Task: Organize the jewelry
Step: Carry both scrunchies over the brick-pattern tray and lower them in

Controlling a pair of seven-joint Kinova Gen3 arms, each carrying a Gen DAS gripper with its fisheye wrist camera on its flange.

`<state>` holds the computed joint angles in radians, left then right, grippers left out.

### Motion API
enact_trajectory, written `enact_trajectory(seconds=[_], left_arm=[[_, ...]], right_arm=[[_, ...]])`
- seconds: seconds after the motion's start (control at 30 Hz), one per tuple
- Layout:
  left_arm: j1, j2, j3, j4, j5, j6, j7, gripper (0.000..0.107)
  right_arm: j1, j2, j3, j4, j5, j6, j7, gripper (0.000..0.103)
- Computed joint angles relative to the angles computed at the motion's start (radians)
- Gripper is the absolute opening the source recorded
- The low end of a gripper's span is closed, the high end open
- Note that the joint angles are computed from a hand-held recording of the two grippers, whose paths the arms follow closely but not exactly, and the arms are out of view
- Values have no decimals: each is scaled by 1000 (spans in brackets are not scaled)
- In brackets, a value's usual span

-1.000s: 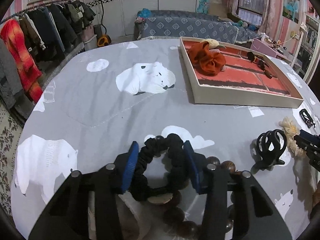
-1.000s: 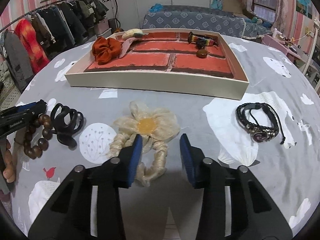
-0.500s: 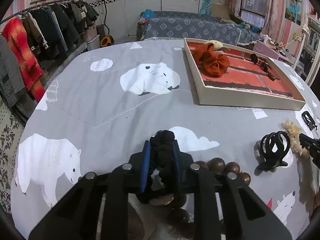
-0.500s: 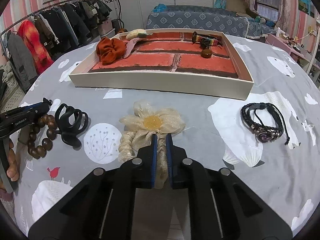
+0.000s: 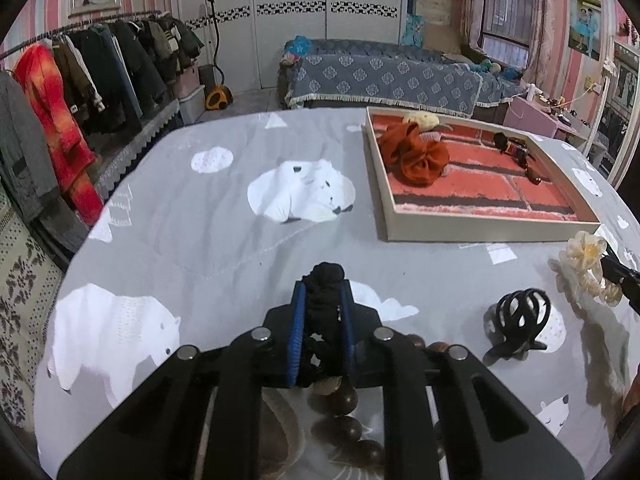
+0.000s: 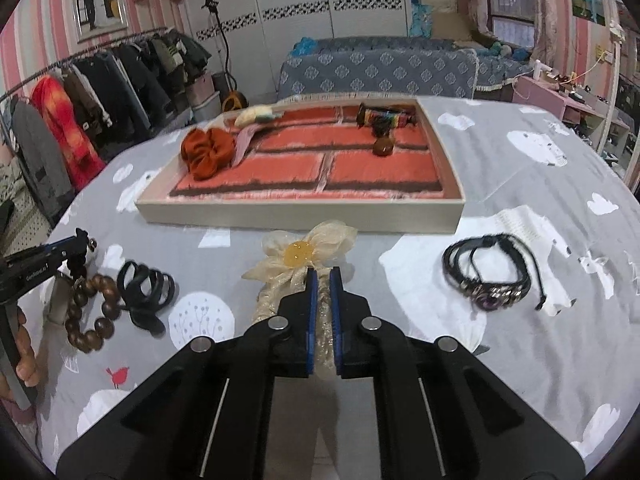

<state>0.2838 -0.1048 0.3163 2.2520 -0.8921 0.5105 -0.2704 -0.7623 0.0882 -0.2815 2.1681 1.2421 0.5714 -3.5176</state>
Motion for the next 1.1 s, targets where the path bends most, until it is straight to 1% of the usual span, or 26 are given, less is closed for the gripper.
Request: enact_trajectory(seconds=[0.07,0.13,0.3,0.4,0.5,0.63,0.67,0.87,0.97,1.1], left_arm=[[5,-9,1,-17,16,14,-15,17],[9,-21,9,-43,30,32,-29,17],[20,-12,40,-122,21,71,-40,17],[38,30,48,-186,-13,75,-19,17],[73,83,16,-248,-17,50,-27,17],[127,162,-22,-326,-77,48,4,17],[138,180,-34,-345,-79,42,0,17],[179,299,-102,-469,-37,7,-75,17],[204,344,-145,-503,-37,-6,-91,17],[192,398,-177,-533,33,-55,-169,17]], right_arm=[[11,-17,5,5,0,-21,-3,7],[16,-32,0,-2,-10,-12,18,7],[45,-63,-4,-48,-65,15,132,7],[71,-66,0,-88,-85,27,200,7],[111,-54,24,-132,-111,-13,262,7],[136,-8,55,-186,-116,-47,309,7],[140,5,65,-200,-117,-57,317,7],[130,108,139,-288,-134,-91,378,7],[121,165,181,-331,-155,-106,420,7],[94,218,248,-348,-154,-146,407,7]])
